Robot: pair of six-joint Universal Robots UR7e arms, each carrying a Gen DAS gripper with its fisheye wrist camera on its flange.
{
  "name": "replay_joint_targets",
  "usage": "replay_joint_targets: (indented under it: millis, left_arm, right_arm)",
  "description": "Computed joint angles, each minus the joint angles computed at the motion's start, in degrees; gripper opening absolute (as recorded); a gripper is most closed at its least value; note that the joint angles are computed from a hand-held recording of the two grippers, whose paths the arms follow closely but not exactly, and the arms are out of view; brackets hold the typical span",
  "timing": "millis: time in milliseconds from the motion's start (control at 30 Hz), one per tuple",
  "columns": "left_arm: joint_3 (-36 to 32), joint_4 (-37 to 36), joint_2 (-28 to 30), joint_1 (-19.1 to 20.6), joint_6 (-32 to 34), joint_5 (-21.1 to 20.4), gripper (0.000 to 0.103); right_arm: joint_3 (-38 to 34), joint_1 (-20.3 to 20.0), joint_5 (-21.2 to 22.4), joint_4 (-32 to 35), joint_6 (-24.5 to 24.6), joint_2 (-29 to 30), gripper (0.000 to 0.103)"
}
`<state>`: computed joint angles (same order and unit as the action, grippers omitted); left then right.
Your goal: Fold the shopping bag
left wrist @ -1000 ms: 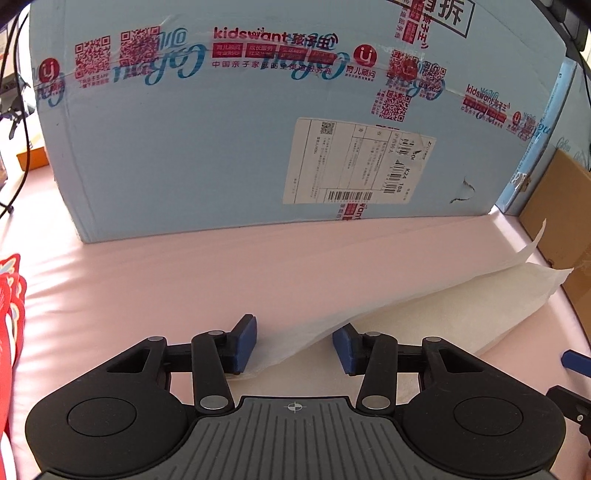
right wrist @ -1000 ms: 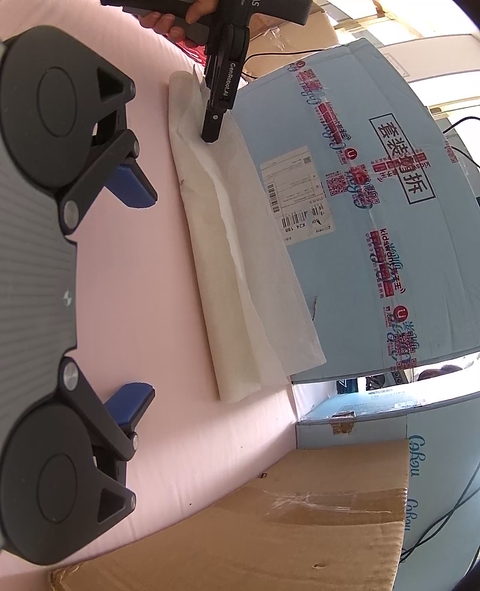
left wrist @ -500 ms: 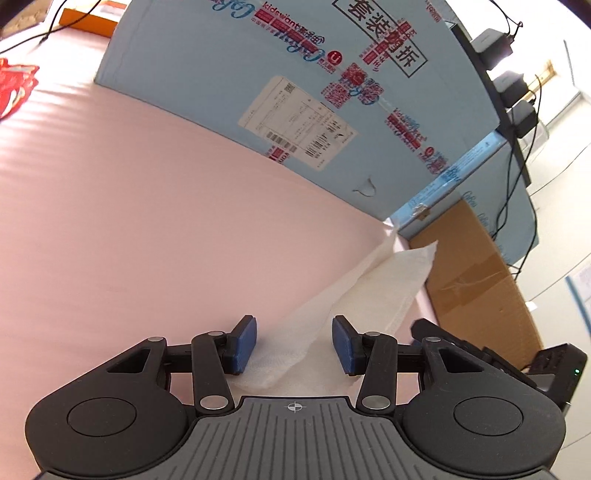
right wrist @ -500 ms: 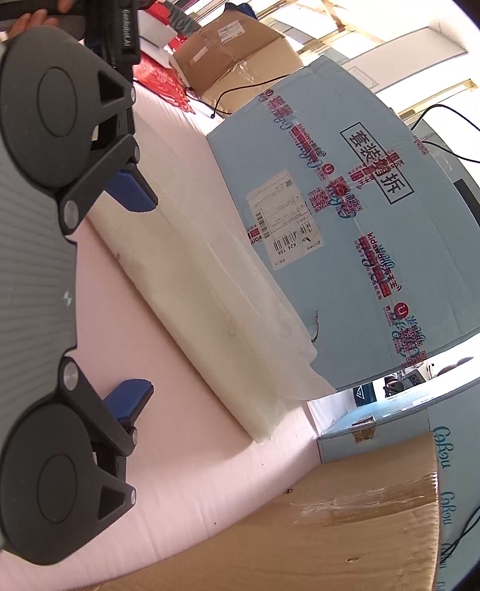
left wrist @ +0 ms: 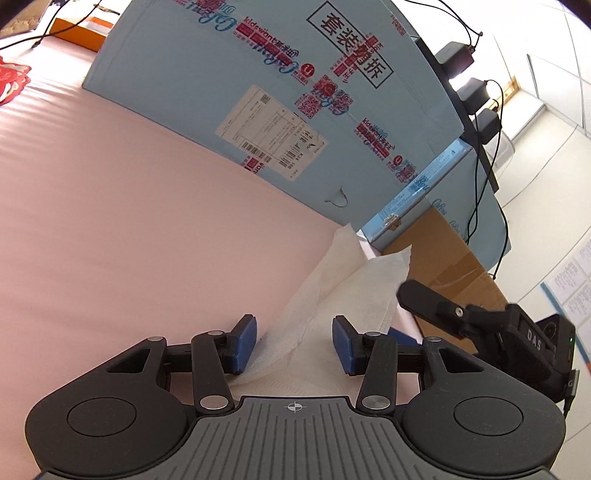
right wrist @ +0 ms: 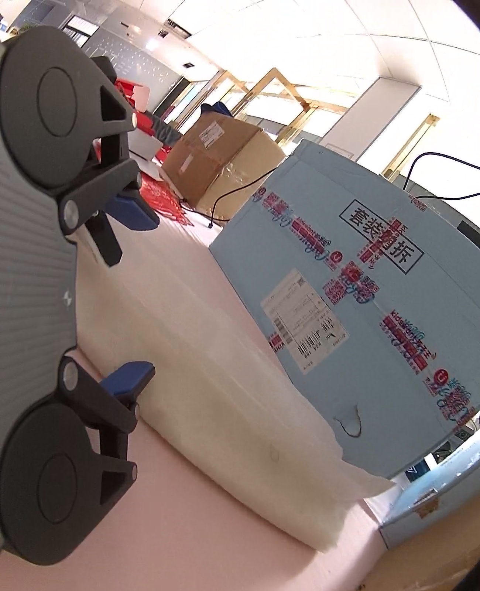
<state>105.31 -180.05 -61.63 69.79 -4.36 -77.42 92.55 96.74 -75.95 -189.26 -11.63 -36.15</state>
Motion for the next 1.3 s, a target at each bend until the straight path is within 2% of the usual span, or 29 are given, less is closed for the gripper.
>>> replay_joint_targets:
  millis: [67,100,133,167,200,300,400,467,533,633,800,933,967,1033,1167,1267,1300]
  left_arm:
    - [0.16,-0.15,-0.01,-0.14,0.34,0.22,0.045]
    - [0.10,-0.17,-0.01,0.04,0.01,-0.22,0.045]
    - [0.07,-0.18,-0.04,0.28,-0.43,-0.79,0.045]
    - [-0.02,-0.25,-0.07,0.66,-1.18,-1.76,0.045]
    - [-0.15,-0.35,-0.09,1.13,-2.15,-2.99,0.046]
    - [-0.31,-0.84,-0.09,2.16,-4.17,-5.71,0.048]
    - [0.44,-2.20,-0.12,1.63,-3.93,-4.06,0.045]
    - [0.97,-2.66,-0.21,1.00,-3.66,-1.99,0.036]
    - [1.45,-2.56,-0.33,0.32,-3.17,-0.11,0.019]
    - [2.80,-3.77,-0.82,-0.90,-2.00,2.63,0.010]
    - [11.93,-16.75,-4.43,-4.29,-0.87,10.94,0.006]
    - [20.75,-25.31,-8.41,-7.77,0.05,19.13,0.006]
    - [23.34,-27.40,-9.77,-8.95,0.54,21.12,0.006]
    - [26.22,-28.53,-11.72,-10.50,1.44,23.45,0.006]
    - [26.53,-26.35,-12.97,-12.06,6.80,25.97,0.011]
    - [23.40,-21.62,-11.49,-11.99,11.44,25.56,0.036]
    - [21.94,-19.68,-10.65,-11.81,13.23,25.05,0.052]
  right_arm:
    - [-1.36,1.57,-5.30,-1.25,1.34,1.41,0.057]
    - [-1.85,2.02,-7.43,-1.74,1.60,2.03,0.041]
    - [-2.05,2.34,-9.36,-2.60,1.52,2.47,0.020]
    - [-2.26,2.65,-11.27,-3.46,1.41,2.92,0.010]
    - [-2.20,2.68,-11.93,-3.61,1.33,2.89,0.004]
    - [-1.63,2.76,-13.51,-4.27,1.16,2.57,0.003]
    - [0.45,3.09,-15.21,-8.29,-0.95,2.23,0.003]
    - [3.33,3.09,-15.00,-13.01,-2.09,1.42,0.003]
    - [5.57,2.89,-14.25,-15.81,-2.31,0.45,0.003]
    - [10.77,2.10,-12.29,-21.06,-1.58,-2.38,0.003]
    - [15.29,0.66,-9.41,-23.50,-0.75,-5.57,0.003]
    - [16.34,-0.12,-6.62,-19.64,-1.69,-7.10,0.003]
    - [17.30,-0.83,-4.80,-17.55,-2.54,-8.12,0.003]
    - [18.89,-1.42,-4.49,-16.05,-3.58,-9.42,0.003]
    - [21.54,-2.38,-7.42,-17.29,-1.97,-11.11,0.003]
    - [23.96,-3.52,-5.83,-19.41,-2.12,-12.07,0.003]
    - [24.63,-3.77,-5.45,-20.12,-2.22,-12.32,0.003]
